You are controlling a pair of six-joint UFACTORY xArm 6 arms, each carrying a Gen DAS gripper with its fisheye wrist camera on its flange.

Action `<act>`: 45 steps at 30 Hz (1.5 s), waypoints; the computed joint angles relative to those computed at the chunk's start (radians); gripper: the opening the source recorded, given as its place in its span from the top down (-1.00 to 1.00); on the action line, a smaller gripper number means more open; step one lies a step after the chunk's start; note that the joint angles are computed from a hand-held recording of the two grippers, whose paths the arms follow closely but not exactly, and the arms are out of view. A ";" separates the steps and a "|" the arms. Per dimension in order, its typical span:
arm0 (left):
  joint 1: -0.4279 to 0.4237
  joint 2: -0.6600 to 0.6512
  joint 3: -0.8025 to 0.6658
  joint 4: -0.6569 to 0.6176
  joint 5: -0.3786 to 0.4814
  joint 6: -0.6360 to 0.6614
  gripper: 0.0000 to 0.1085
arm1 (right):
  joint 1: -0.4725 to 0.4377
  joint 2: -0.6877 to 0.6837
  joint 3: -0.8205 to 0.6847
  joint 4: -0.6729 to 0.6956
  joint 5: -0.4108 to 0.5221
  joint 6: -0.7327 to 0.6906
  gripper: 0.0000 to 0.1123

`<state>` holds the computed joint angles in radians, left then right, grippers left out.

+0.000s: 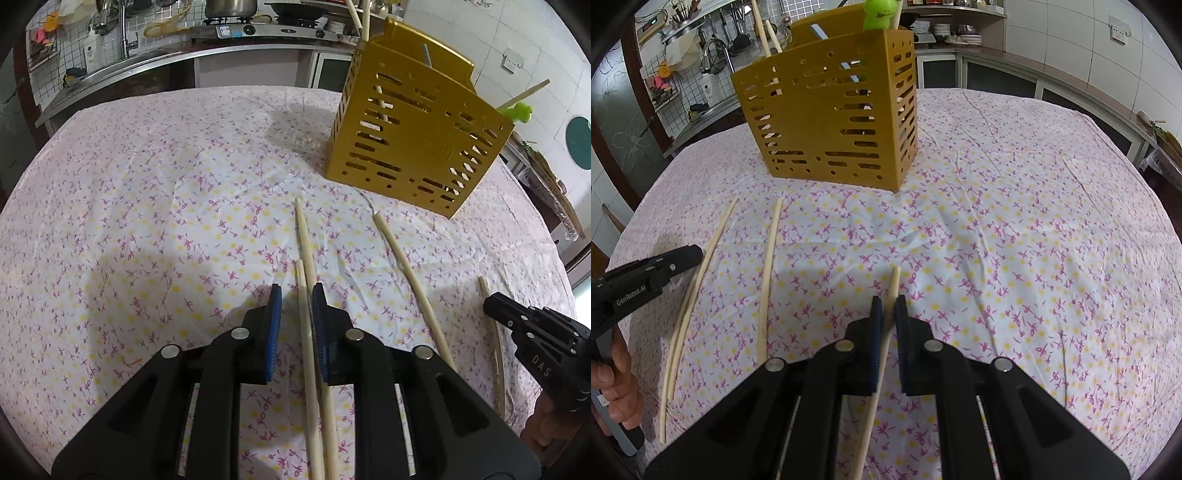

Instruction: Organize utensils

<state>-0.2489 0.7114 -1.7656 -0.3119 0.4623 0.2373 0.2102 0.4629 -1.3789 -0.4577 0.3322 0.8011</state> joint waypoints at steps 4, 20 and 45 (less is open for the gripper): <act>-0.004 0.017 -0.010 0.072 -0.004 -0.037 0.68 | 0.003 0.005 -0.003 -0.007 0.003 0.006 0.86; -0.014 0.089 -0.117 0.229 0.038 -0.128 0.61 | 0.017 0.054 -0.083 -0.044 0.071 0.014 0.84; 0.000 -0.115 0.064 -0.103 -0.080 0.107 0.93 | -0.026 -0.121 0.042 -0.230 -0.100 0.185 0.89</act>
<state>-0.2489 0.5968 -1.7019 -0.4152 0.3823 0.3444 0.1846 0.3424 -1.3365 -0.6881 0.2326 0.9861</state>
